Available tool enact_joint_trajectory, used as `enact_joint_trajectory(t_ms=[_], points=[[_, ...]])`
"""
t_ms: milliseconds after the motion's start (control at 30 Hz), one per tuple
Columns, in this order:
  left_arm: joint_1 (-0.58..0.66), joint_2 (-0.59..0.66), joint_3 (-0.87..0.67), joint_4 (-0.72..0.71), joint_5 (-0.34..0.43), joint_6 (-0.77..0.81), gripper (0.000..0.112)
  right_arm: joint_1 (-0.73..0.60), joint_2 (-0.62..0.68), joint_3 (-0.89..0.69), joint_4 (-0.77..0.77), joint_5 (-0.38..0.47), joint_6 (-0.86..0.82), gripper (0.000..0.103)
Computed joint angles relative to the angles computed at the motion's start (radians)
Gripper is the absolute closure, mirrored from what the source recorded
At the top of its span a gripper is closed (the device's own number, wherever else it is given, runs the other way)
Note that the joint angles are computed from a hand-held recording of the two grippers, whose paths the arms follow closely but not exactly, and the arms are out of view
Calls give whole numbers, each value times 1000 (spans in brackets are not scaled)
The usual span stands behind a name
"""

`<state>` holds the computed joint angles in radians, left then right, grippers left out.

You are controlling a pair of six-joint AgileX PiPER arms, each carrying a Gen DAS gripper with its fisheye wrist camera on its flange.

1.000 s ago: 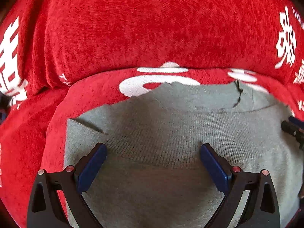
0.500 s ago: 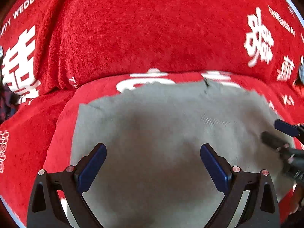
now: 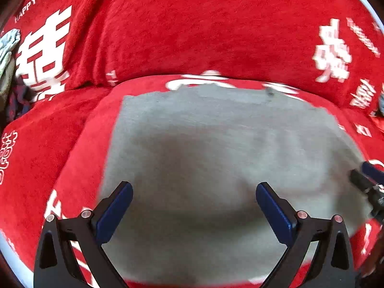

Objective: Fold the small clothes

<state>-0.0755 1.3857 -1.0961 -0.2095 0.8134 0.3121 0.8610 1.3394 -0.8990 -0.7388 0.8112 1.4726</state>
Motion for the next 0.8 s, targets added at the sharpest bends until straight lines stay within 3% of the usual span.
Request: enact_joint_trajectory(t_ms=[100, 200, 300, 500, 800], points=[[-92, -81, 103, 93, -56, -70, 9, 130, 41, -11, -53, 33, 102, 34], [-134, -79, 171, 173, -94, -129, 9, 180, 121, -35, -54, 65, 114, 35], [-23, -110, 209, 21, -89, 24, 9, 208, 112, 35, -99, 70, 220, 35], [116, -172, 272, -104, -76, 238, 9, 233, -42, 199, -112, 86, 319, 35], [206, -222, 225, -132, 26, 238, 9, 319, -121, 199, -91, 167, 365, 33]])
